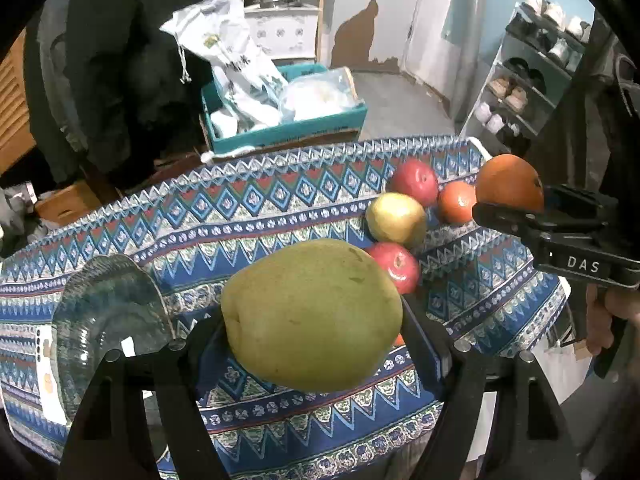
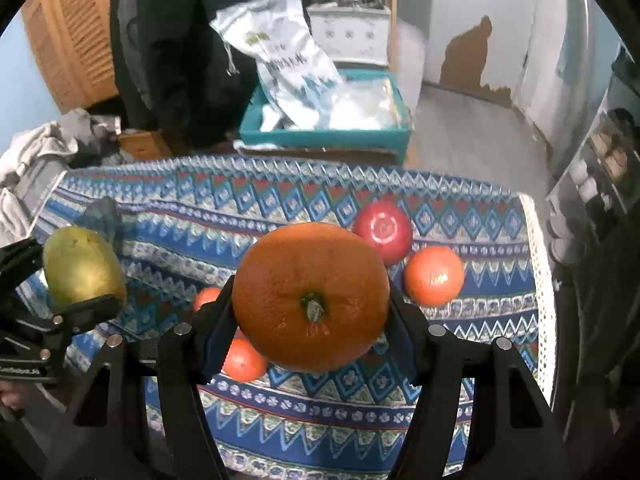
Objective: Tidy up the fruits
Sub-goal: 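Close the left tool on the green pear while the right tool grips the large orange, lift both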
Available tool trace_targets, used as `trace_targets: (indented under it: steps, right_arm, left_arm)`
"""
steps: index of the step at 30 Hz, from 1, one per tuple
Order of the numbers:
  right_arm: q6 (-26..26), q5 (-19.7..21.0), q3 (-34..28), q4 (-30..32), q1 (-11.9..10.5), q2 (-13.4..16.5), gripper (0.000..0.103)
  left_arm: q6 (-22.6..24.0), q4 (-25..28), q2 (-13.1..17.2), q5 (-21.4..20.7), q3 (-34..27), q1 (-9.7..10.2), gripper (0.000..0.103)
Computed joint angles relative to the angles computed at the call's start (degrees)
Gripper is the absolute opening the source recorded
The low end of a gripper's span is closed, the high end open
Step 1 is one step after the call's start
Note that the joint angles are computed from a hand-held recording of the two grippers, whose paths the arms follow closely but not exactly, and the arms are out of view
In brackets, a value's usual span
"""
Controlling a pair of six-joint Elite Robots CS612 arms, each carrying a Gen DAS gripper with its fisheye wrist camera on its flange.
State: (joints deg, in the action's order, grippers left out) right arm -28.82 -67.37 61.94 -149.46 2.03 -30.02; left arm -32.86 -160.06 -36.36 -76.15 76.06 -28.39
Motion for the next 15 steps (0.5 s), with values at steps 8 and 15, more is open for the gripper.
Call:
trace_targets:
  steps: [8,15]
  right_arm:
    - [0.2,3.9,2.6,-3.7,0.0,-2.4,0.066]
    - [0.1,6.3,4.1,-6.4,0.2,-3.9,0.066]
  left_arm:
    - [1.2,-4.0,-2.3,3.4,2.8,-0.39,0.079]
    - [1.3,-7.1,-4.5,5.1,5.4,-0.41,0.079]
